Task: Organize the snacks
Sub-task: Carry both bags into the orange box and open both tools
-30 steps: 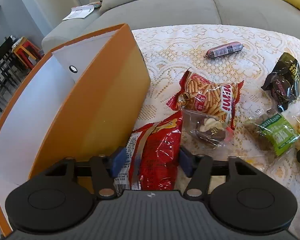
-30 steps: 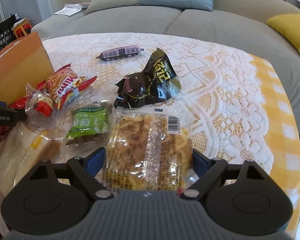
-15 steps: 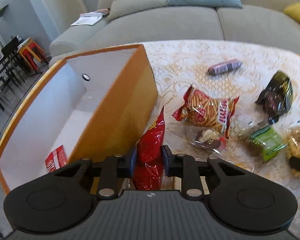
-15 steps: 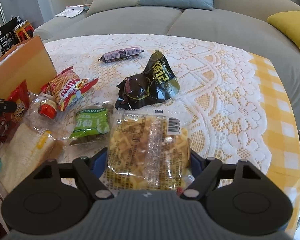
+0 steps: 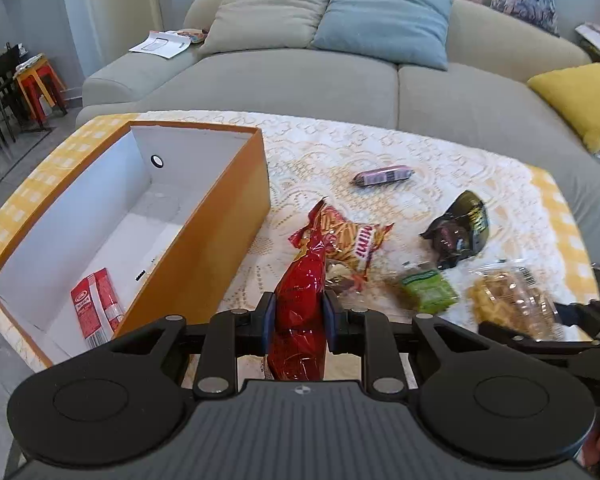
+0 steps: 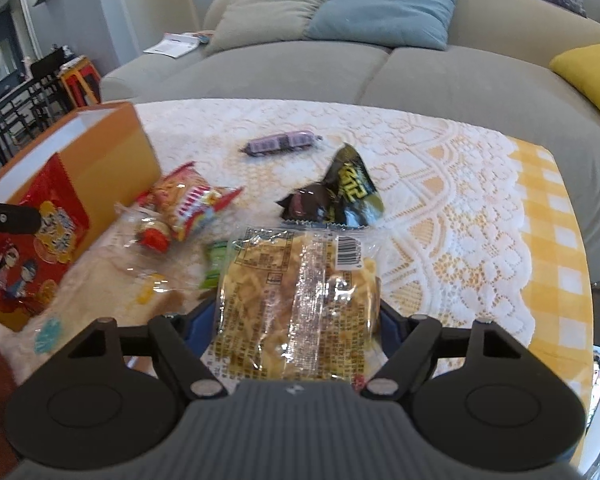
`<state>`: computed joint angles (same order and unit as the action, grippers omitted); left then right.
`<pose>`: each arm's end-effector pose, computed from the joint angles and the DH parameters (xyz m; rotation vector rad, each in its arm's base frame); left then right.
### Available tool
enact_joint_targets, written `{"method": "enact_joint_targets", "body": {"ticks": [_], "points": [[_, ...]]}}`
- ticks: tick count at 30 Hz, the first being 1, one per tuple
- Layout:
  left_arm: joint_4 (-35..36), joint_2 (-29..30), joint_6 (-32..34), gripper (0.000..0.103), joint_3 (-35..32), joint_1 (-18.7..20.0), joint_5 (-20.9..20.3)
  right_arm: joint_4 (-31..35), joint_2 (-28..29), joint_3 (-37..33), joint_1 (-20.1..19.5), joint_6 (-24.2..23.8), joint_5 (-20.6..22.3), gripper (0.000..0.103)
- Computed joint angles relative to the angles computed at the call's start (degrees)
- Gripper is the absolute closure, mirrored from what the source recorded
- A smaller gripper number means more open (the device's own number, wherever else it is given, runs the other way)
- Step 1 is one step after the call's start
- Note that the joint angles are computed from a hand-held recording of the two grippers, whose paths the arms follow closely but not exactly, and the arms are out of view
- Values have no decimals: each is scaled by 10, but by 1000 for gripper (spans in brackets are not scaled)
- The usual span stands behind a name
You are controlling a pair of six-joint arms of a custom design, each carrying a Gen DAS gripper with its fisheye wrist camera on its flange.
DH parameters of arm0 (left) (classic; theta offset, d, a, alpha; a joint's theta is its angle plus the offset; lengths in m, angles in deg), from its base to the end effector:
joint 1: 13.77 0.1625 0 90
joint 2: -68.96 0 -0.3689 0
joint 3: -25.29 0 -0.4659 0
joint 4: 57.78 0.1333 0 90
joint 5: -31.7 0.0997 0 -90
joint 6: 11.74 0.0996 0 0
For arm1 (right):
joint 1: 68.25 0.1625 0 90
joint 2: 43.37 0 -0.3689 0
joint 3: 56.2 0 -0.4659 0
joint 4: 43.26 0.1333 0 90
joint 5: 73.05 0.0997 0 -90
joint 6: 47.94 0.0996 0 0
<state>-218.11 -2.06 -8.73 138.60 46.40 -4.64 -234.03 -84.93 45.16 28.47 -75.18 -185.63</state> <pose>-0.1035 -0.6097 0.1926 0.3578 2.2039 -0.7979 0.1700 -0.6304 0.0005 0.5544 -2.4573 0.8341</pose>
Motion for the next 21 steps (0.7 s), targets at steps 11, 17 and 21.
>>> {"method": "enact_joint_targets", "body": {"ticks": [11,17,21], "points": [[8,-61,-21,76,24,-19,-13,17,-40,33,26,10,53,28],[4,-92,-10,76,15,-14,-10,69,-35,3,52,-1,78,28],[5,-104,-1,76,-12,1,-10,133,-17,-48,72,-13,107,28]]}}
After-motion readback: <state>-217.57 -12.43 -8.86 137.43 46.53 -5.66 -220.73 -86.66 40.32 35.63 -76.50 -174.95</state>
